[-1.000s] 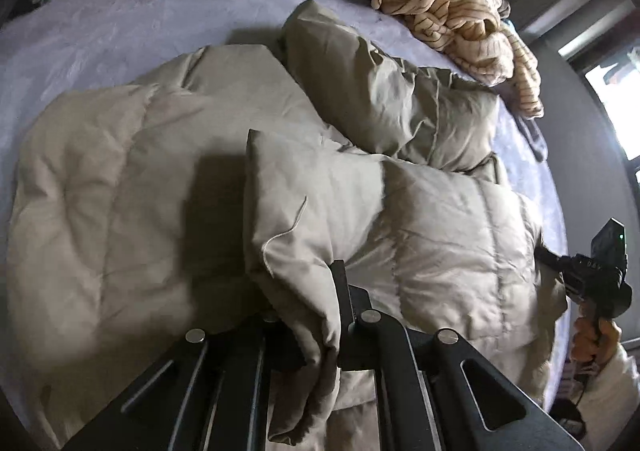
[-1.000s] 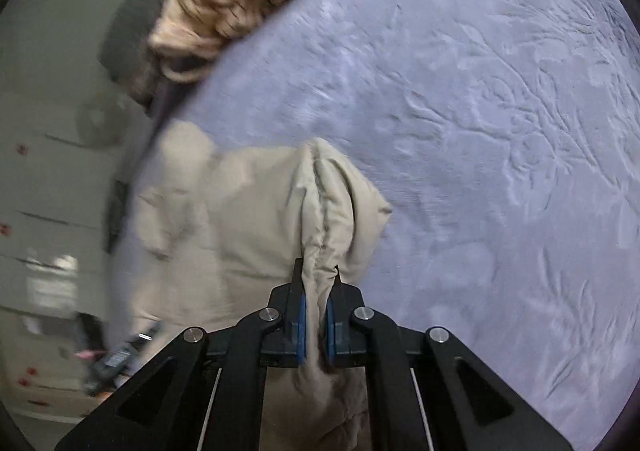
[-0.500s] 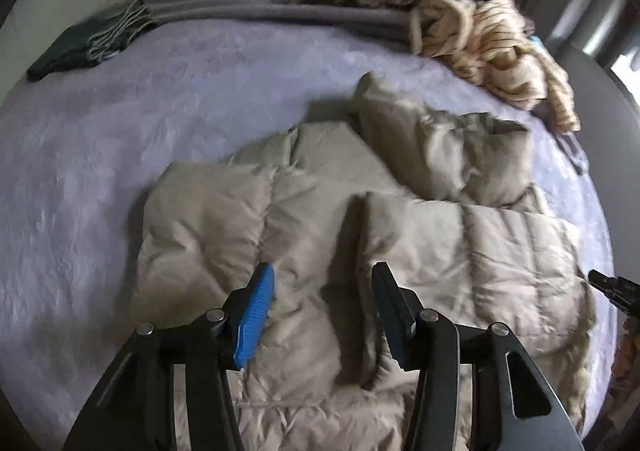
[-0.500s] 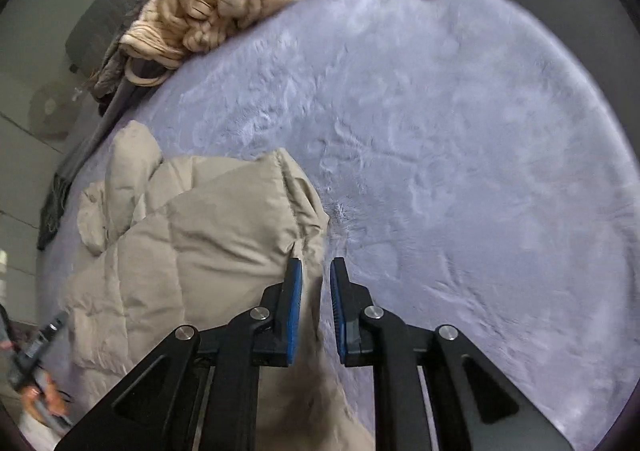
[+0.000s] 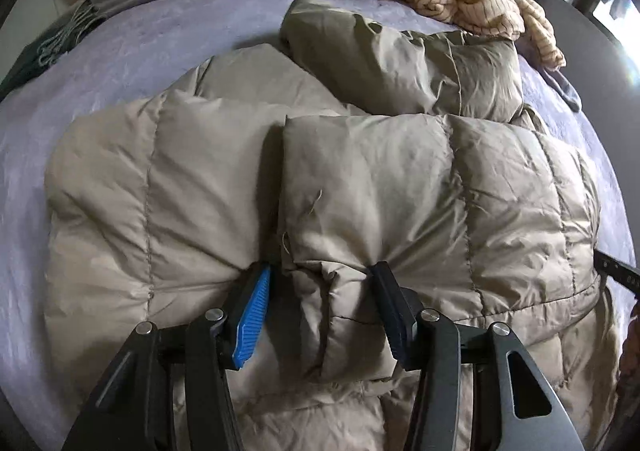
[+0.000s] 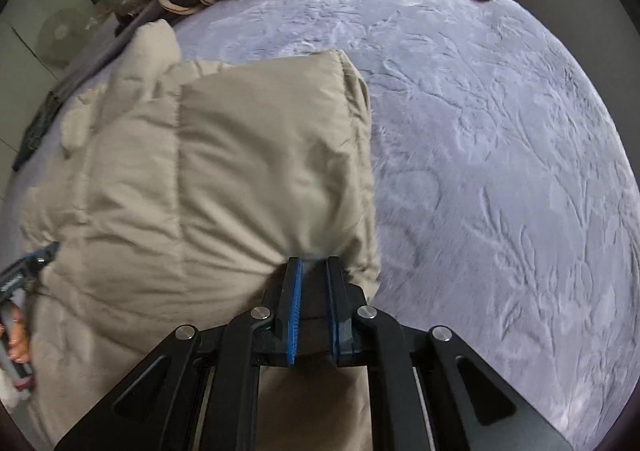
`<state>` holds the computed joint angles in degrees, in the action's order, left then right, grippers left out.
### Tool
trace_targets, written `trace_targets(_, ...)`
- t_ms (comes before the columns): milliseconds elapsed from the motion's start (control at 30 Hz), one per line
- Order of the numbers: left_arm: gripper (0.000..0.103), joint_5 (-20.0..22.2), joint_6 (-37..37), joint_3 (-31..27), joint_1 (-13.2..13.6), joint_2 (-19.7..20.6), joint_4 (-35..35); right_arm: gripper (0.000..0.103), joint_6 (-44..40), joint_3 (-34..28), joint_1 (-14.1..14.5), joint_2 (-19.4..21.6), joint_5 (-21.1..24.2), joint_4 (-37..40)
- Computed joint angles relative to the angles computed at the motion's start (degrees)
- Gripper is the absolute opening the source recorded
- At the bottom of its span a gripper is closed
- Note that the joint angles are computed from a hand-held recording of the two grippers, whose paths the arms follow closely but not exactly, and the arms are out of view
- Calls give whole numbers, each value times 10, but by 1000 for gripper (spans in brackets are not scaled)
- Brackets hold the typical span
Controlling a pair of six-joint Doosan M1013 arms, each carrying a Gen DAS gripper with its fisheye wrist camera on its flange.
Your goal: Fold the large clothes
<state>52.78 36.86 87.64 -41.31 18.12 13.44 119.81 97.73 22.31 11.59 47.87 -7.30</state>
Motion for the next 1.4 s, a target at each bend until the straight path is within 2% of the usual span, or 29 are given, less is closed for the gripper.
trace_targets(100, 56, 8, 5, -4, 1, 2, 0, 10, 18, -3, -1, 5, -1, -8)
trace_targets(300, 56, 56, -51, -5, -12, -13, 30, 11, 25, -4, 4, -12, 23, -19)
trace_targets(467, 56, 114, -59, -5, -16, -16, 37, 15, 33, -7, 14, -25, 55, -28)
trace_targets(633, 56, 143, -45, -11, -18, -25, 19, 16, 43, -3, 8, -43, 83, 20)
trace_targets(700, 56, 154, -38, -17, -22, -27, 13, 23, 46, 1, 7, -52, 95, 36)
trace_targets(767, 56, 165, -34, -22, -27, -31, 2, 36, 45, 5, 6, -61, 100, 57)
trace_targets(1000, 56, 197, -48, -39, -50, -37, -3, 42, 25, 4, 9, -72, 121, 104)
trace_targets(1067, 56, 204, -58, -43, -58, -39, -3, 50, 7, 6, 6, -75, 122, 131)
trace_targets(1100, 65, 208, -64, -46, -61, -39, -4, 52, -2, 6, 5, -76, 122, 142)
trace_targets(1133, 87, 214, -75, -48, -66, -40, 1, 54, -13, 7, 3, -78, 123, 155)
trace_targets(1167, 94, 218, -91, -49, -73, -43, 14, 55, -21, 7, 3, -79, 124, 164)
trace_targets(1300, 97, 240, -128, -51, -94, -50, 39, 56, -56, 4, 3, -81, 135, 187)
trace_targets(1400, 97, 255, -157, -48, -105, -56, 35, 62, -76, 5, 3, -83, 139, 201)
